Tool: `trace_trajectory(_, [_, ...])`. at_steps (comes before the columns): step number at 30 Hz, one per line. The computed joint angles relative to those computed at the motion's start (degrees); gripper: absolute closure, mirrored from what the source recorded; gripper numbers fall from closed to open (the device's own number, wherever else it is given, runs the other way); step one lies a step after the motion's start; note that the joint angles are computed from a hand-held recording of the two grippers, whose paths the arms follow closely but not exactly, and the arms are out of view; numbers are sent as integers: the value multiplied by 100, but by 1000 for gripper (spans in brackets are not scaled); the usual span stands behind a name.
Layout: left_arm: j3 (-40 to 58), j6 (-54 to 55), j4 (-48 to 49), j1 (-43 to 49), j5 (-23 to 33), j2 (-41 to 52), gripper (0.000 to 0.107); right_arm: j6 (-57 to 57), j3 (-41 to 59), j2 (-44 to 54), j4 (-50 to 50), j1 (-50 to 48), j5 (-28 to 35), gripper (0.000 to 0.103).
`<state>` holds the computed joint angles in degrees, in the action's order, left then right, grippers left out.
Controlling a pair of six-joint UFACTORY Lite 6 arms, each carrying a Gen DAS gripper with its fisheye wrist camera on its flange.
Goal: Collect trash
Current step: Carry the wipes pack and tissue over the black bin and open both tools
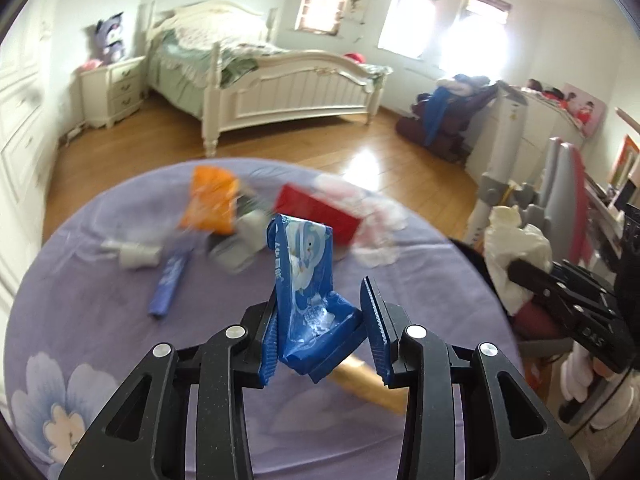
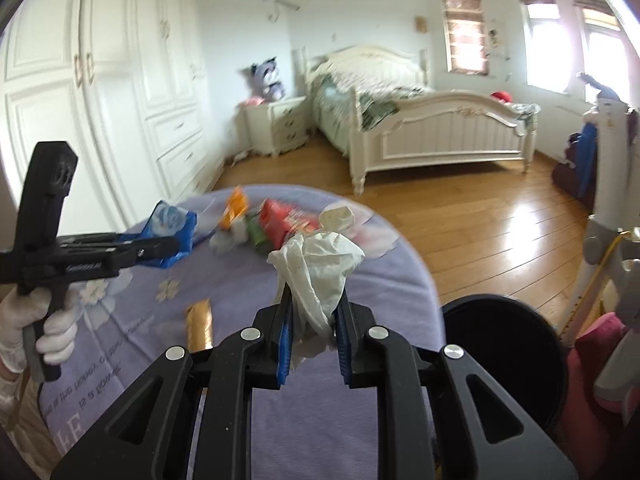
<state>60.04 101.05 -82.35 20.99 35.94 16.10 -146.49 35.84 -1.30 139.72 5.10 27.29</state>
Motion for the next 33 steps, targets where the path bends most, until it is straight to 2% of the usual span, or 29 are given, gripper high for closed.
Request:
trace_trajectory(7, [159,-407,-167,-1255,-266,-332,69,117,-135,-199,-102,-837,233,84])
trace_trajectory(11, [394,-602,-138,-1944,-406,-197,69,61,-220,-165,-201,-1235,338,84])
trace_trajectory(21, [1916,-1478,187,-3242,-630,1376,69,-63,-27,604,-350,-2145,530,84])
trace_trajectory(33, [3392,-2477,1048,-3912,-867,2834,69,-379,386,1520,-316,-2697,744,84])
